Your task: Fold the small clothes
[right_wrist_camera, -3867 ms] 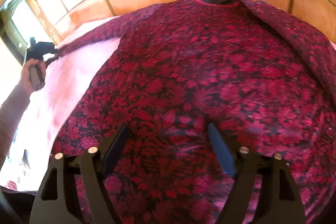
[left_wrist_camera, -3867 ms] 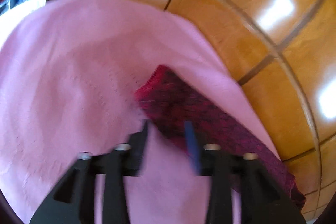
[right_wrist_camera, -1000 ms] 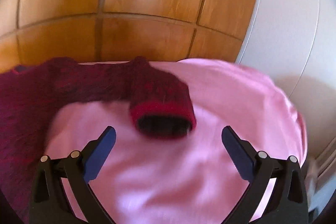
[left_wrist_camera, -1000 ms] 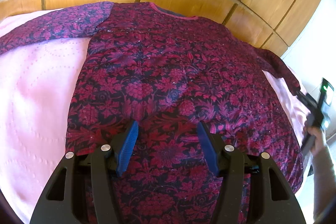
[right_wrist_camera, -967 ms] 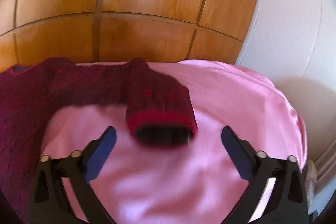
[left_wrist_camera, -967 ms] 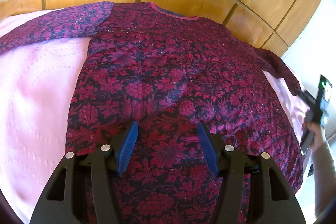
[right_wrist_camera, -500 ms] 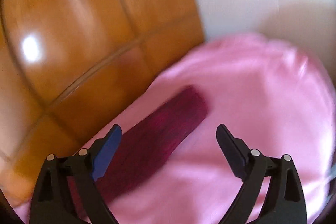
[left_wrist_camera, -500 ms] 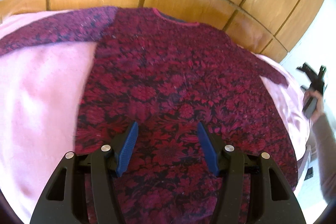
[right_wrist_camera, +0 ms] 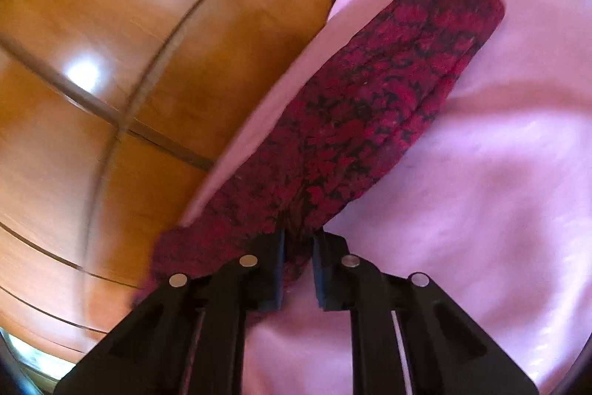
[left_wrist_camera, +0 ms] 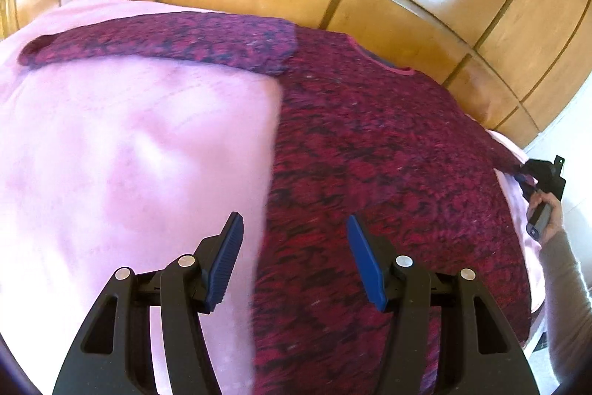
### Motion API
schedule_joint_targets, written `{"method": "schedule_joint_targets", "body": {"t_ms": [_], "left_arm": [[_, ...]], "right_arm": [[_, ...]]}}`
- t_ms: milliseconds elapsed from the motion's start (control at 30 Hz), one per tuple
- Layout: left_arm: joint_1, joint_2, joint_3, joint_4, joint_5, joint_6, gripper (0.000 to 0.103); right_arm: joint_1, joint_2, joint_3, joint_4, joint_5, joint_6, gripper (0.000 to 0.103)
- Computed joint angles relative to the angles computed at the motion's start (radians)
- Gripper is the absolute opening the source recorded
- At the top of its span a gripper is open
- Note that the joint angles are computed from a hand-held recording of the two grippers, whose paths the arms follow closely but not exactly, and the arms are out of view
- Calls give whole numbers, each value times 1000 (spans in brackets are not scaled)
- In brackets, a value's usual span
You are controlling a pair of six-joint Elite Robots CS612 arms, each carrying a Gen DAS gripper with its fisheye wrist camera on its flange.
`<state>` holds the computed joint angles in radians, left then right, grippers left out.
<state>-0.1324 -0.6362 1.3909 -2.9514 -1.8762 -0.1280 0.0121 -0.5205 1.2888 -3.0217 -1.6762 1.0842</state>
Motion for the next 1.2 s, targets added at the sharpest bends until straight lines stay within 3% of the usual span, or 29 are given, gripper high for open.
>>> {"method": "schedule_joint_targets", "body": {"t_ms": [133, 233, 267, 333, 500, 633, 667, 700, 733, 833, 900, 933, 967, 1033, 1200], "left_arm": [[20, -5, 7, 38, -14, 2, 57], [34, -13, 23, 60, -41, 9, 57], [40, -13, 25, 75, -65, 11, 57], [53, -10, 28, 89, -117, -11, 57], [66, -10, 39, 87, -223, -8, 57], [63, -9, 45, 96, -273, 34, 57], [62, -9, 49, 89, -272, 37, 57], [62, -7, 50, 86, -279, 40, 50], [63, -6, 49, 94, -291, 49, 35], [63, -4, 53, 91, -305, 74, 20], [63, -4, 59, 75, -307, 75, 16], [63, -4, 59, 70, -307, 75, 14], [65, -6, 63, 63, -315, 74, 14], [68, -12, 72, 51, -322, 79, 12], [72, -37, 104, 72, -300, 136, 12]], "right_arm": [[8, -6, 19, 24, -14, -52, 13], [18, -26, 35, 11, -26, -79, 31], [23, -34, 41, 6, -28, -106, 44], [32, -50, 53, -5, -2, -172, 54], [64, -107, 140, -73, 236, -336, 54], [96, -134, 191, -49, 354, -395, 54], [106, -142, 207, -39, 362, -405, 54], [118, -151, 226, -27, 362, -415, 54], [124, -155, 235, -22, 359, -417, 54], [139, -169, 274, -30, 376, -399, 54], [148, -173, 288, -22, 388, -392, 53], [151, -177, 290, -2, 387, -397, 48], [159, -183, 289, 24, 365, -421, 29], [170, -191, 268, 69, 339, -467, 18], [181, -233, 298, 97, 313, -576, 15]]}}
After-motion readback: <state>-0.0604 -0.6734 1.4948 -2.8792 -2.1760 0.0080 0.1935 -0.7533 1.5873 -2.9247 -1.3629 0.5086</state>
